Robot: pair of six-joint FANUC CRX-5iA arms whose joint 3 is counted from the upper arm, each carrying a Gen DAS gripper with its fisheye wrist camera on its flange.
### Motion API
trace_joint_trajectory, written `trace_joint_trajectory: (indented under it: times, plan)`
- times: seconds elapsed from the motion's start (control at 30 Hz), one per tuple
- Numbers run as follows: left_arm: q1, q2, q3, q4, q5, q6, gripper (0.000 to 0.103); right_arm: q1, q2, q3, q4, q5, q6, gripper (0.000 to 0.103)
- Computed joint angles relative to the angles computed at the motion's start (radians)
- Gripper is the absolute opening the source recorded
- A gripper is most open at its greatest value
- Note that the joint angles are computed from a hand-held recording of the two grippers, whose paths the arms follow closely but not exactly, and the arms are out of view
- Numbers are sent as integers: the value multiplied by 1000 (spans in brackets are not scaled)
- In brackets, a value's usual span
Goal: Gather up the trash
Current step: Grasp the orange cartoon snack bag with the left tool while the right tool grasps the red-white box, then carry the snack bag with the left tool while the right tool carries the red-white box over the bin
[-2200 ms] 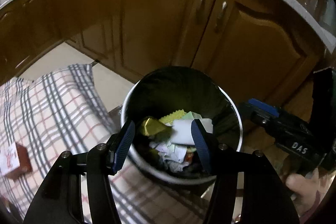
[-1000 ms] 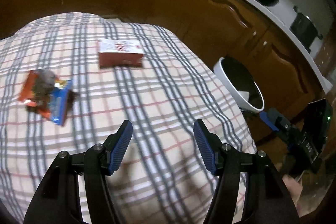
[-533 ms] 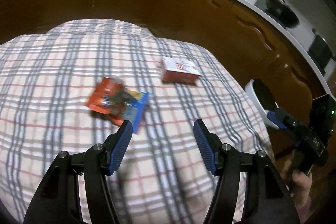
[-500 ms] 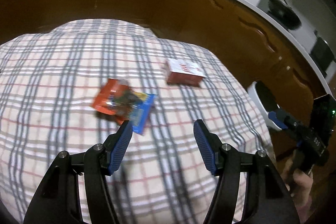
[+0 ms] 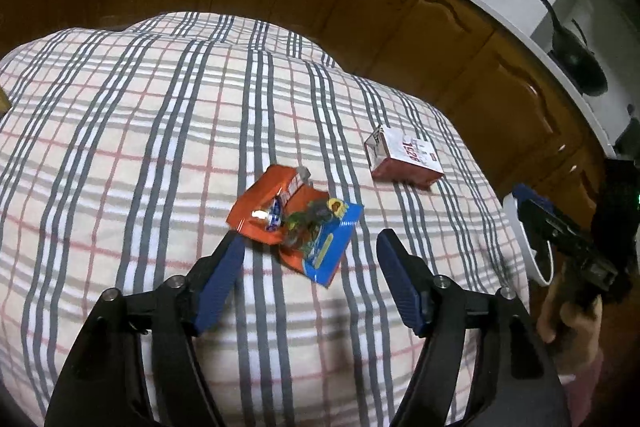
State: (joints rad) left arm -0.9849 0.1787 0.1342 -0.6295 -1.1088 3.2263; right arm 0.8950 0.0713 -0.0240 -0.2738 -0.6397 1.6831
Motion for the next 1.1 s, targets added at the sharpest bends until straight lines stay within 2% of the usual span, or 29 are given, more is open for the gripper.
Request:
trace_joint_trajectory:
  times: [0.2,0.33,0.47,0.53,0.57,0.6,0.67,0.7,0.77,0.8,0.97,1.03,1.1]
  plan:
    - [67,19,-17,63,28,-38,71,-23,171,214,-45,-156,258,88]
    - [105,28,-29,96,53,-61,71,-20,287,352,-14,-250,337,88]
    - [113,44,-13,93,46,-81,70,-36,402,512,-63,-387,416,88]
    - [117,50,-7,95,51,-101,69,-38,450,574,-66,-445,421,87]
    - [117,56,0,95,48,-117,65,-27,465,579,-32,-448,395,86]
    - [119,60,3,97,50,-132,56,-17,466,566,2,-438,370,81]
    - [119,70,13,100,56,-148,44,-7,454,527,42,-409,336,65]
    - [114,73,19,91,60,-153,35,-7,429,481,51,-372,306,61]
    - [107,71,22,85,79,-161,26,-27,380,419,8,-331,273,58]
    - [104,70,22,86,103,-170,25,-38,346,378,-19,-306,250,54]
    - [72,100,80,81,146,-229,24,-80,155,146,-97,-199,62,53]
    - [62,111,97,91,171,-264,24,-80,77,47,-91,-149,-8,53]
    - [52,128,121,111,193,-309,23,-43,-25,-105,21,-59,-177,53]
